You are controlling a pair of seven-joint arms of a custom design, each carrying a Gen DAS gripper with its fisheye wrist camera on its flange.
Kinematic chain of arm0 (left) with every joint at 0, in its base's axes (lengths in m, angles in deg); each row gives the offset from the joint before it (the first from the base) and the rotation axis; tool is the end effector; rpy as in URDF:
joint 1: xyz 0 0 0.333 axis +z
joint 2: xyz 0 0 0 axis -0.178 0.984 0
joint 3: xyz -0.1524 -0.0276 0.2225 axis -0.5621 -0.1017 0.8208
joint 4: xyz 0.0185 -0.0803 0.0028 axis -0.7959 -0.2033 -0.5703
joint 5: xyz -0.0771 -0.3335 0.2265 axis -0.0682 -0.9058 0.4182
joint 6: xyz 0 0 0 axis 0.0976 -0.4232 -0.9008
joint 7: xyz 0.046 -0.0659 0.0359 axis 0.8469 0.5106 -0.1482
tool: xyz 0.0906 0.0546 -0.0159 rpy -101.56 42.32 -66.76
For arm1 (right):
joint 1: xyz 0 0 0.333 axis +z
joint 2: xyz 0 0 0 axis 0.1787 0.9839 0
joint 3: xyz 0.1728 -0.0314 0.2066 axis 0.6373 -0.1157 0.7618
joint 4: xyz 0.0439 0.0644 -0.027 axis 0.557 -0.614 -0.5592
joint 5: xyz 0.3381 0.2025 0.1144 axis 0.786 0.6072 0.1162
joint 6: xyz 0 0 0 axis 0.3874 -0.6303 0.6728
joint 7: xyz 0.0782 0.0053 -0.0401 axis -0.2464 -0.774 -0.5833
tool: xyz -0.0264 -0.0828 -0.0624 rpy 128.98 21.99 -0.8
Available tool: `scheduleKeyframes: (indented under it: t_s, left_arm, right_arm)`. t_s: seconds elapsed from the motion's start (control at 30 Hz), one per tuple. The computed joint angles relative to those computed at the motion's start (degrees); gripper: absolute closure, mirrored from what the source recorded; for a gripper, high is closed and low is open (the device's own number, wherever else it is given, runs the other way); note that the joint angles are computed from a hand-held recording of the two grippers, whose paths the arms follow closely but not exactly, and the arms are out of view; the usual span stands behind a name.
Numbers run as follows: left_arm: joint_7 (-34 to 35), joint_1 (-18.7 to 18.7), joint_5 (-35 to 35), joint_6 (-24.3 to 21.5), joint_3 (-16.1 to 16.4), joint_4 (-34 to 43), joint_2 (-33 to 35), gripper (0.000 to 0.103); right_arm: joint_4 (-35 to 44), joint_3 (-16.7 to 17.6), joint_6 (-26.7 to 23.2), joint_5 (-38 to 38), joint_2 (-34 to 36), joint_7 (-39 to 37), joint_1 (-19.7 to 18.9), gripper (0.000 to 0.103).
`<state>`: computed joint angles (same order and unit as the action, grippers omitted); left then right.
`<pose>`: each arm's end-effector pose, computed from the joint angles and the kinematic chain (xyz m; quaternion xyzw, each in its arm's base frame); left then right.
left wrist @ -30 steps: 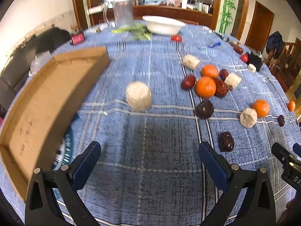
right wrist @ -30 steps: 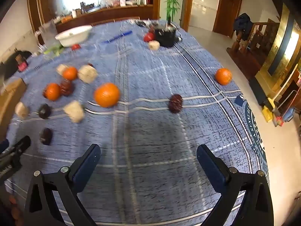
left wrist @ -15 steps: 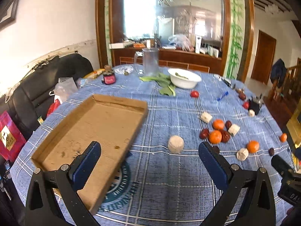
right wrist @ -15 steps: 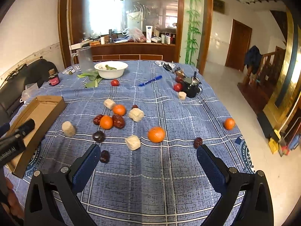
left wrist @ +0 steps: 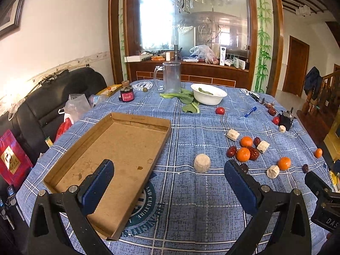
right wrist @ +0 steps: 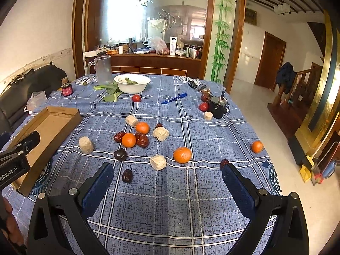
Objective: Organize fruits
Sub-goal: 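Move both tools over the table toward the scattered fruits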
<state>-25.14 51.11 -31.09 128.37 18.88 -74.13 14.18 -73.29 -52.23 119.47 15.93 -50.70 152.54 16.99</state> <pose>0.5349 -0.1214 0.4152 -0.6488 0.5963 -0.3092 0.3575 0.5130 0.1771 0.4255 -0.6263 0.6463 -0.3379 0.2754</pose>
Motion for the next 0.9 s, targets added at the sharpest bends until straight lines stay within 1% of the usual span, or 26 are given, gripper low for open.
scheduleKeyframes:
  t_s: [0.13,0.2,0.43,0.67,0.73,0.9]
  left_arm:
    - [0.14,0.39,-0.76,1.90,-0.31,-0.73,-1.54,0.000]
    - [1.02,0.96,-1.97,2.76,-0.99,-1.06,-2.17,0.000]
    - [4.75,0.63,-6.83,4.25,-1.35,-2.23,-2.99,0.000]
    - [6.96,0.15,-9.22,3.81,-1.41,-2.35,-3.14,0.000]
    - [7.58,0.08,-9.21,2.97,-1.38,-1.94,-2.68,0.000]
    - [7.24,1.45,-8.09,1.34,-2.26,-0.99,-1.74,0.000]
  right_arm:
    - [-0.25,0.02,-0.45,0.40,-0.18,0.18,0.11,0.001]
    - [-0.28,0.02,-0.69,0.89,-0.19,-0.05,0.20,0.001]
    - [-0.30,0.31,-1.42,0.95,-0.28,-0.13,0.39,0.001]
    - [-0.17,0.11,-1.41,1.44,-0.02,-0.55,0.56,0.001]
    - [-0.07,0.03,-1.34,1.74,0.13,-0.83,0.61,0.001]
    - [0.35,-0.42,-1.02,2.84,1.08,-2.20,0.79,0.001]
